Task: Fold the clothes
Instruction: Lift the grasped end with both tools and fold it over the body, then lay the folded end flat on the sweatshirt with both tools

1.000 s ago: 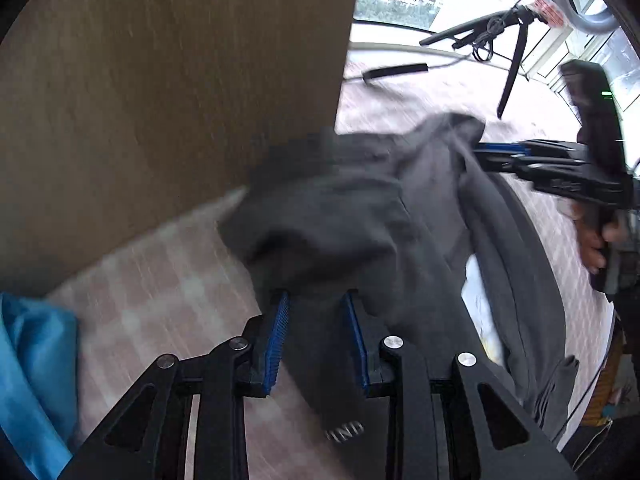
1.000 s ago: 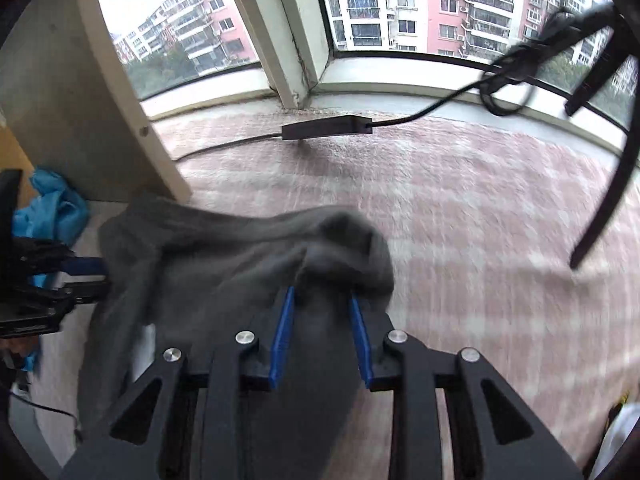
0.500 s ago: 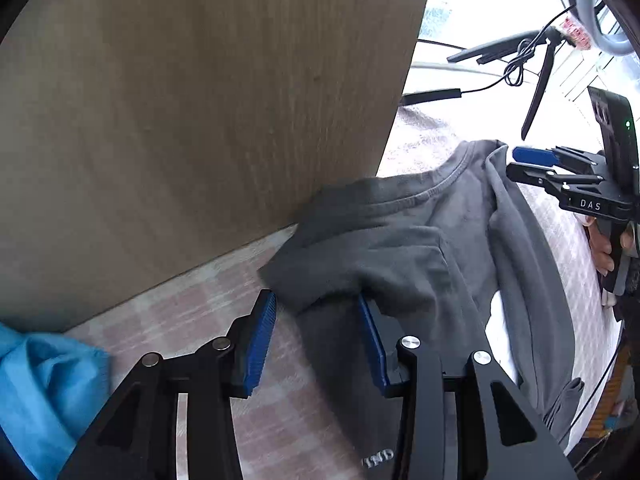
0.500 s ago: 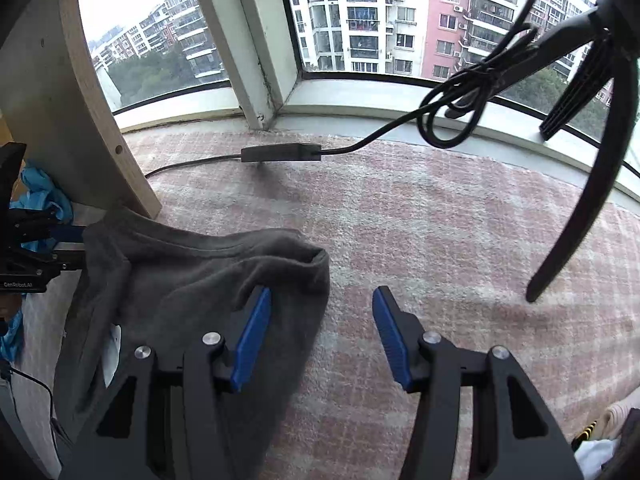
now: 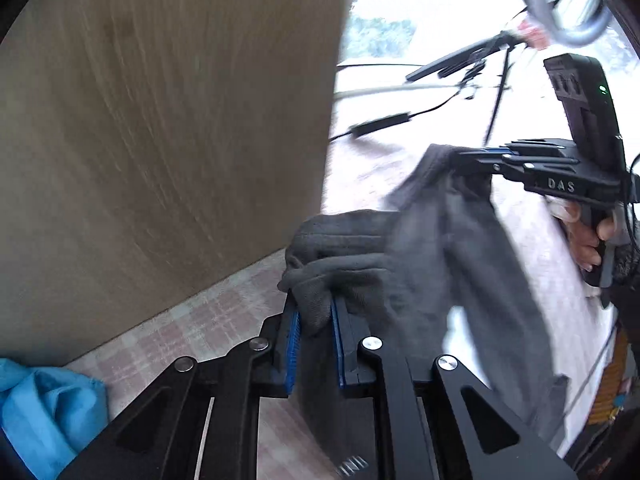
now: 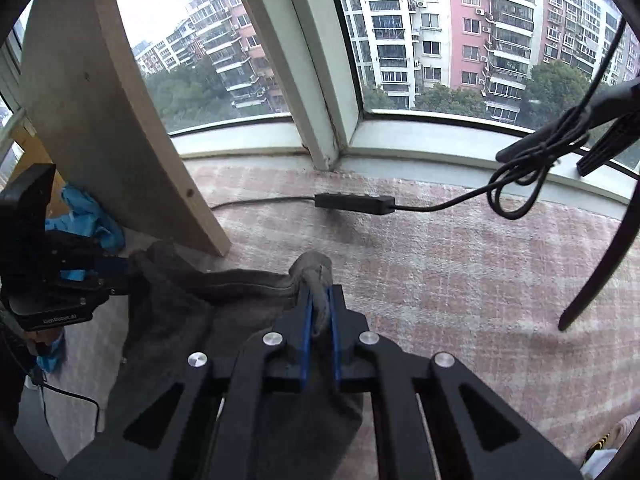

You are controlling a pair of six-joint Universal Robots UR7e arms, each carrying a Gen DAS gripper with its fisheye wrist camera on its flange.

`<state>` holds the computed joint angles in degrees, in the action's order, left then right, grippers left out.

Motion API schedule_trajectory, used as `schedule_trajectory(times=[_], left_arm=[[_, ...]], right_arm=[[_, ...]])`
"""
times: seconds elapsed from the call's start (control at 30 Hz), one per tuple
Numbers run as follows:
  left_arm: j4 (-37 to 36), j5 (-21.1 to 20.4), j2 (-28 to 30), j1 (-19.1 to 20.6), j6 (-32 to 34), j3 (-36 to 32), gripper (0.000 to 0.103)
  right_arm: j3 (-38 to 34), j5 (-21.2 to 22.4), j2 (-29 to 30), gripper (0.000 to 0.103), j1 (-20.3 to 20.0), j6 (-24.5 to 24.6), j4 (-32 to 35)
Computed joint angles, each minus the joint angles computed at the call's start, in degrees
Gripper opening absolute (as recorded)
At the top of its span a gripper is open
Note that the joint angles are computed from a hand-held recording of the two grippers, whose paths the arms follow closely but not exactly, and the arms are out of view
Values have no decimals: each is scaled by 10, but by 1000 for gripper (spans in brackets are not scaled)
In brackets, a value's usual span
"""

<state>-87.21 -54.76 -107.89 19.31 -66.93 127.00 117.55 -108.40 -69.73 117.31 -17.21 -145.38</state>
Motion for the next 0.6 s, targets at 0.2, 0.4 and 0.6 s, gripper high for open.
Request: schedule_trajectory(times=[0.2,0.4,0.6], left_arm=[[123,-16,-8,-136,-102,-51,12],[201,-73,3,-260,-194,-76,12],[162,-172,31,-385,-287,-43,10]], right_arm=[[13,23,-101,8,63,37,65],[63,27,-233,8,140,92,148],[136,18,-365,8,198,159,263]])
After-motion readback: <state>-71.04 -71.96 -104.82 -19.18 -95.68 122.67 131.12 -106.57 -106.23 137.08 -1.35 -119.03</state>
